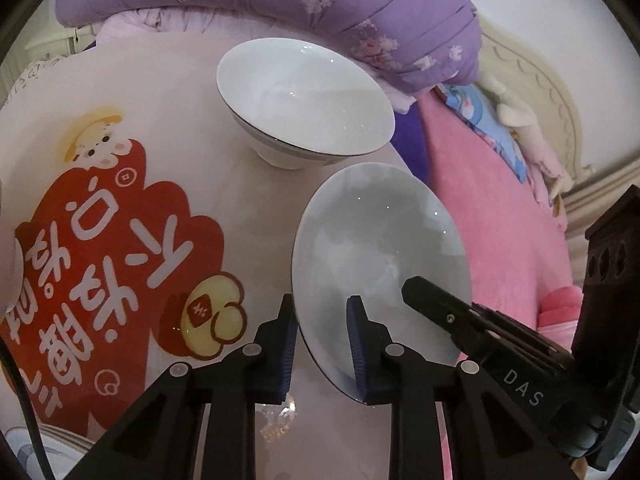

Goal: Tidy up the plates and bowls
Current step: 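Close both tools on the rim of the white bowl, then lift the white bowl with both tools and carry it toward the large bowl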

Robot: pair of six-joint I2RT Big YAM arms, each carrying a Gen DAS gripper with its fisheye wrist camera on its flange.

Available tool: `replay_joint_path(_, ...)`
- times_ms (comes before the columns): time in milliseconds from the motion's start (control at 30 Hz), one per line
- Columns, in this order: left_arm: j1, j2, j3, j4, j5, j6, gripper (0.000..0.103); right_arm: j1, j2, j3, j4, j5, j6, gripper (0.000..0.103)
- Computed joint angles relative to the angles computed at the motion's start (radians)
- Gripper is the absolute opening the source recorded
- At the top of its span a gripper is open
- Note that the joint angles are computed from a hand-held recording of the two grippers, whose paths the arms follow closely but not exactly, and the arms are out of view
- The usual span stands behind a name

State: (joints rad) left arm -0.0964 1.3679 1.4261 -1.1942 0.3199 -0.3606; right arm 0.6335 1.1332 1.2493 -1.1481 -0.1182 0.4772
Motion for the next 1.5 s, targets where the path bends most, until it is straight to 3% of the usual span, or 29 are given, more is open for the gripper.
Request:
replay_joint_path(267, 0.020, -0.058, -0.004, -0.028, 0.012, 0.017, 0.020, 0.036, -0.016, 0.027, -0.019, 0.022, 0.019, 0.012)
replay_joint_path(500, 0.087, -0.135, 0.002, -0.064, 0.030, 0.050, 0.021, 0.107, -0.003, 0.098, -0.028, 0.059, 0.028, 0.012)
replay_joint_path(900, 0.343, -0.230, 0.070, -0.192, 0.072, 0.203, 0.021, 0.285, 0.150, 0.333, -0.030, 0.119, 0.032, 0.012)
replay_joint_path(1267, 0.627, -0.298, 0.062, -0.323, 0.132, 0.375, 0.021, 0.408, 0.325, 0.495, -0.054, 0.106, 0.020, 0.012)
replay_joint_path(1500, 0.687, -0.289, 0.056, -0.371, 0.122, 0.422, 0.020, 0.430, 0.394, 0.531, -0.075, 0.073, 0.023, 0.011)
